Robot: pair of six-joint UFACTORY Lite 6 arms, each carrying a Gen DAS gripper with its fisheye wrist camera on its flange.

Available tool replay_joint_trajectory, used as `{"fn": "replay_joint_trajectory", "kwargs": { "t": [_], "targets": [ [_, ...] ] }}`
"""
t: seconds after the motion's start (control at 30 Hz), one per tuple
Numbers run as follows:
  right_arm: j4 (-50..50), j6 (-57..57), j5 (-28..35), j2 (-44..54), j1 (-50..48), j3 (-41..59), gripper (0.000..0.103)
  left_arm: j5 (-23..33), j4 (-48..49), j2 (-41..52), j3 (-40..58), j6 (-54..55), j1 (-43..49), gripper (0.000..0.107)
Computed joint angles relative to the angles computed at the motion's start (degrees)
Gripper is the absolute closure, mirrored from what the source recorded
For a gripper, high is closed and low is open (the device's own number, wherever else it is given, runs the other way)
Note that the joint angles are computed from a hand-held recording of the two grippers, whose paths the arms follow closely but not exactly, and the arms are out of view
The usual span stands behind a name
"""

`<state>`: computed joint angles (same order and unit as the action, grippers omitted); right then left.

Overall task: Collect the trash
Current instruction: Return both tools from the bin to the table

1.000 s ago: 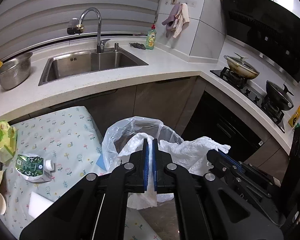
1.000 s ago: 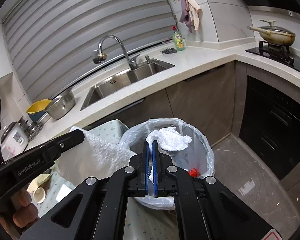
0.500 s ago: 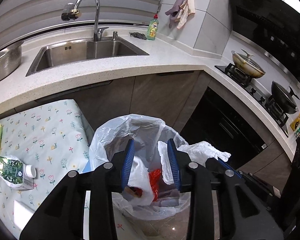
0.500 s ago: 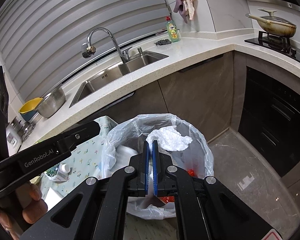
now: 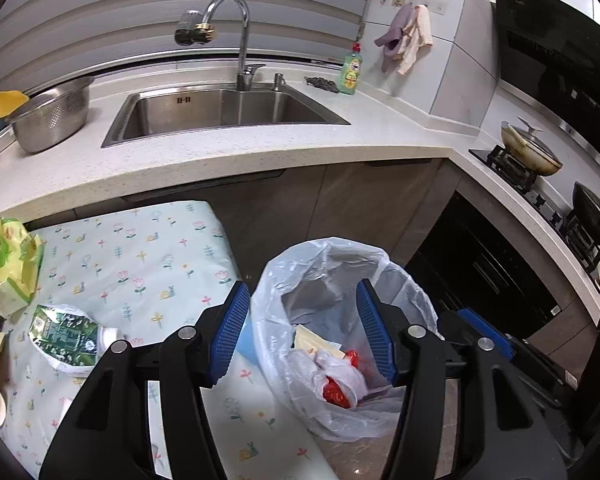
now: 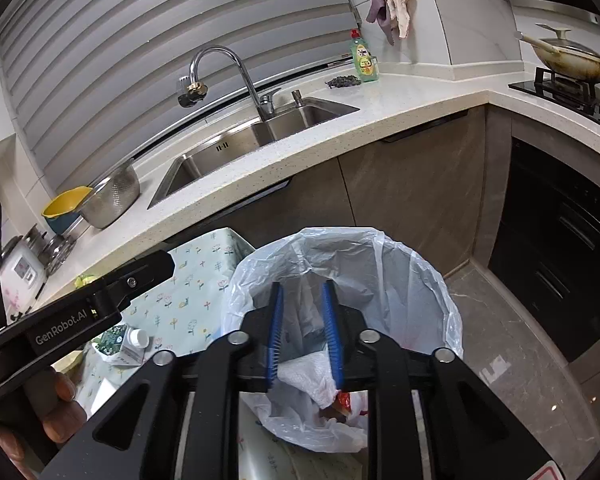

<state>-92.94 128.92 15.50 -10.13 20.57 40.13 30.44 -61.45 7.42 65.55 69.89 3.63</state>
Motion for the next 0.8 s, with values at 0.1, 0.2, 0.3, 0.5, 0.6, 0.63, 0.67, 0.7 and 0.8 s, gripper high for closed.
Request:
{"fn": "replay_joint_trajectory", "kwargs": {
  "t": [0.1,0.2,0.3,0.5,0.6,0.63,0.67,0.7,0.8],
  "targets": [
    [3.74,-3.08,2.0,-0.01,2.52,1.13,0.075,1.37,-0.29,-0.61,-0.43,1.03,2.52,0.052],
    [6.85,-5.65,3.67,-0.02,4.6,2.36,0.072,2.73,-0.29,-1.43,-0.63,1.85,5.09,0.05],
    [10.19,-8.12,5.82,0.31,7.56,4.22,0.072,4.63,-0.01,-2.28,-0.55,2.54,8.22,0.049],
    [15.43,-12.53,10.92,2.48,14.41,9.39,0.071,10.03,-0.01,-3.39,0.88,3.88,16.05,0.049],
    [17.17,-13.93,13.52,4.2,17.9,12.66,0.071,12.6,-0.04,-3.27,2.22,4.81,20.04,0.048],
    [17.63,-14.27,14.07,4.89,18.8,13.7,0.07,13.3,-0.05,-3.26,2.53,5.19,21.31,0.048],
    [18.08,-14.53,14.6,5.69,19.74,14.83,0.07,14.07,0.06,-3.08,3.0,5.46,22.6,0.048],
    [18.61,-14.89,15.25,6.54,20.8,16.04,0.07,14.99,0.21,-2.69,3.69,5.68,24.05,0.048],
    [19.57,-15.44,17.28,9.03,23.85,19.32,0.066,17.15,0.15,-1.78,5.18,6.84,27.99,0.048]
  ]
}}
